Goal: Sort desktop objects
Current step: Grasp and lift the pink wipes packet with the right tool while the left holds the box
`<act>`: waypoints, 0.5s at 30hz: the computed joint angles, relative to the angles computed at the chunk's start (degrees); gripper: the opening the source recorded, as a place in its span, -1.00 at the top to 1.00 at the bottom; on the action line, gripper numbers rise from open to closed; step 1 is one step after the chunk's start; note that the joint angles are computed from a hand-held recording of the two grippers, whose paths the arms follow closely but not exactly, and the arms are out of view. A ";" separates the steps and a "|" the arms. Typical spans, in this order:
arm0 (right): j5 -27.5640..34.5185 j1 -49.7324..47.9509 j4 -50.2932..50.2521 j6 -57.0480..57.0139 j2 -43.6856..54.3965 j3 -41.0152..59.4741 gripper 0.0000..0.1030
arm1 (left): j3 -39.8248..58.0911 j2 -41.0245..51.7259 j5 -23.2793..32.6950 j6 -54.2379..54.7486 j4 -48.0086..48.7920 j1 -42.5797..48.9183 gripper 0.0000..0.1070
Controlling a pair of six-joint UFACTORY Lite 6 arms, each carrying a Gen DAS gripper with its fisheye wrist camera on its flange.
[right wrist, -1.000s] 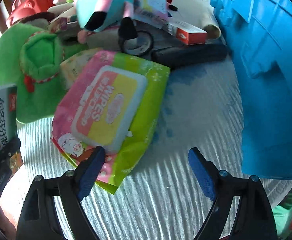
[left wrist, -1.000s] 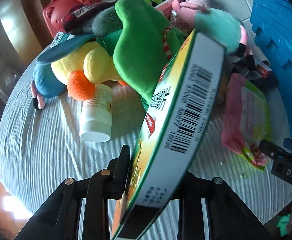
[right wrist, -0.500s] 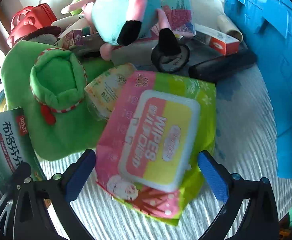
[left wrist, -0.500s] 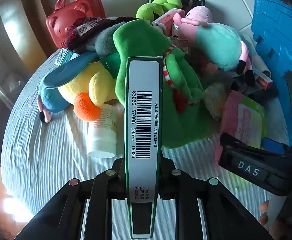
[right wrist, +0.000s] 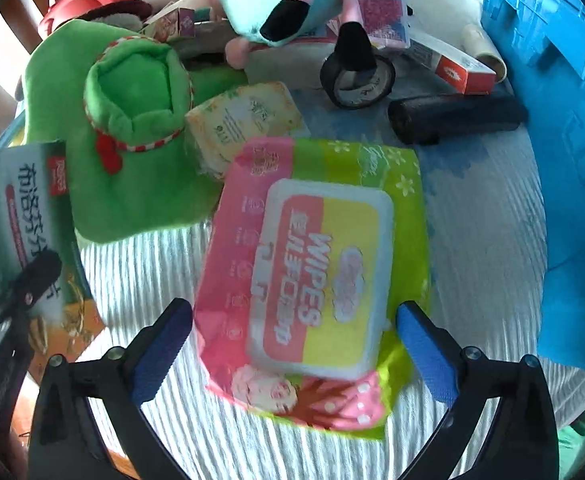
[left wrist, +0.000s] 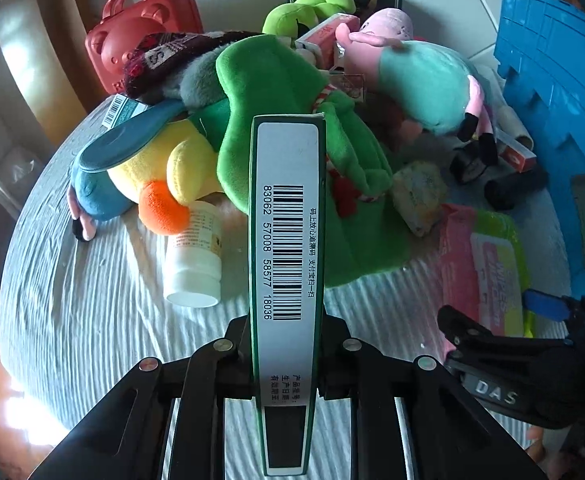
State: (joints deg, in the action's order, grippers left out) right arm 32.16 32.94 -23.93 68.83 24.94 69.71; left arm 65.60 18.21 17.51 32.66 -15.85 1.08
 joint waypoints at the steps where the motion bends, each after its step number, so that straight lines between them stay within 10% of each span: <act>1: 1.45 0.61 -1.77 1.41 1.35 1.34 -1.00 | -0.28 -0.30 -0.02 0.32 -0.12 0.08 0.64; 8: 2.92 2.34 -3.64 4.31 -2.01 -0.85 -0.47 | -1.41 -2.83 1.25 5.75 -4.82 1.21 0.64; 15: -1.66 0.34 -0.44 4.52 -6.60 -7.14 -0.93 | -1.45 -3.29 2.56 8.19 -6.40 1.62 0.64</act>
